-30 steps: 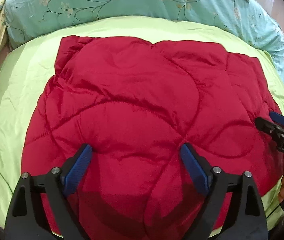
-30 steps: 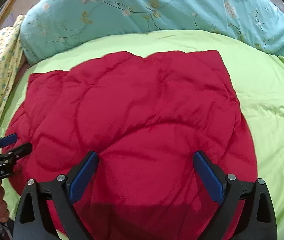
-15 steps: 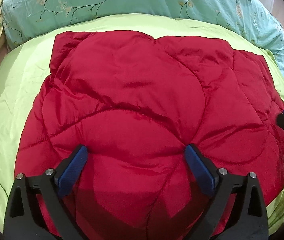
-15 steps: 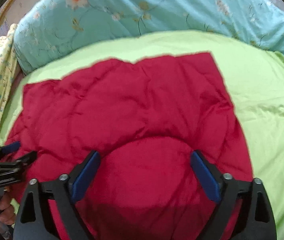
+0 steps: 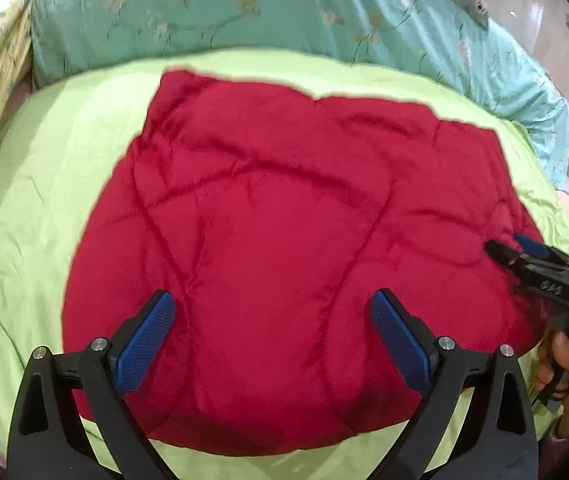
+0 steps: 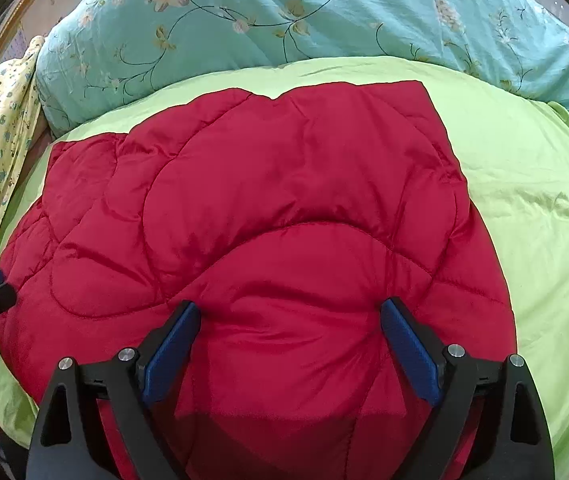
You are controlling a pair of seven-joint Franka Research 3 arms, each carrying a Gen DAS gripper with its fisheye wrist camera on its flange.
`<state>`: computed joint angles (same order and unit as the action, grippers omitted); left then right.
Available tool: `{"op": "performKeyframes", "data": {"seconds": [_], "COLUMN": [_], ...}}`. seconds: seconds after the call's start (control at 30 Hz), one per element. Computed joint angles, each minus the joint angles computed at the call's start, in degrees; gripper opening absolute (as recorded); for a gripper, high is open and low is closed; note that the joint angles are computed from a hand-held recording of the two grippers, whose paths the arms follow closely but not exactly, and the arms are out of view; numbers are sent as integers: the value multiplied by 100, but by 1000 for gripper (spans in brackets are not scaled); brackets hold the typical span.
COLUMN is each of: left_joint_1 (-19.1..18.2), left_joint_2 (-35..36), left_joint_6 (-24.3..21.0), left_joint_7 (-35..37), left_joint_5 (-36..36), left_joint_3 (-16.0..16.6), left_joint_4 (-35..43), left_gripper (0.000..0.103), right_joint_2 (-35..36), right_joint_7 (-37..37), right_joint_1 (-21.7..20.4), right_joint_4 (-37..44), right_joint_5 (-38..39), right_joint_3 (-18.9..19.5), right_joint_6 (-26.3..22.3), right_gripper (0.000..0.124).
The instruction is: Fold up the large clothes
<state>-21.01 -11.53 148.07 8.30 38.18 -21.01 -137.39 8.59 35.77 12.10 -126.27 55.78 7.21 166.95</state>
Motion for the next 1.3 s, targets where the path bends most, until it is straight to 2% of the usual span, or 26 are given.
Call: {"op": "performKeyframes", "data": {"seconds": [0.17, 0.27, 0.33, 0.47, 0.53, 0.63, 0.8, 0.93, 1.0, 1.3], "left_joint_1": [-7, -38, -57, -102, -96, -117, -175, -224, -279, -655], "left_joint_2": [264, 315, 333, 345, 380, 430, 362, 98, -62, -488], "left_joint_6": [-207, -214, -242, -335, -266, -328, -412, -501, -694, -1127], "left_joint_7": [-98, -143, -220, -417, -503, -512, -322, -301, -348, -408], "left_joint_5": [131, 219, 305, 514, 597, 664, 441, 260, 227, -314], "left_joint_3": [-21, 9, -1, -21, 4, 16, 65, -4, -109, -380], "left_joint_4": [190, 227, 232, 212, 190, 232, 243, 115, 52, -301], "left_gripper": [100, 100, 101, 102, 102, 103, 103, 103, 103, 103], "right_joint_2": [-291, -636, -614, -348, -284, -240, -380, -825, -1112, -2322], "right_joint_7": [-46, -378, -126, -716, -741, -873, -566, -454, -509, -208], "right_joint_1": [38, 124, 200, 171, 204, 156, 186, 247, 306, 582], "right_joint_4": [-242, -512, -583, -485, -461, -406, -493, -813, -1017, -2125], "right_joint_5": [135, 501, 150, 745, 748, 899, 681, 675, 697, 192], "right_joint_3": [1, -38, -139, -101, -69, -36, -68, -139, -232, -638], "right_joint_6": [71, 207, 211, 252, 403, 363, 366, 207, -3, -611], "right_gripper": [92, 91, 91, 93, 94, 95, 95, 95, 96, 96]}}
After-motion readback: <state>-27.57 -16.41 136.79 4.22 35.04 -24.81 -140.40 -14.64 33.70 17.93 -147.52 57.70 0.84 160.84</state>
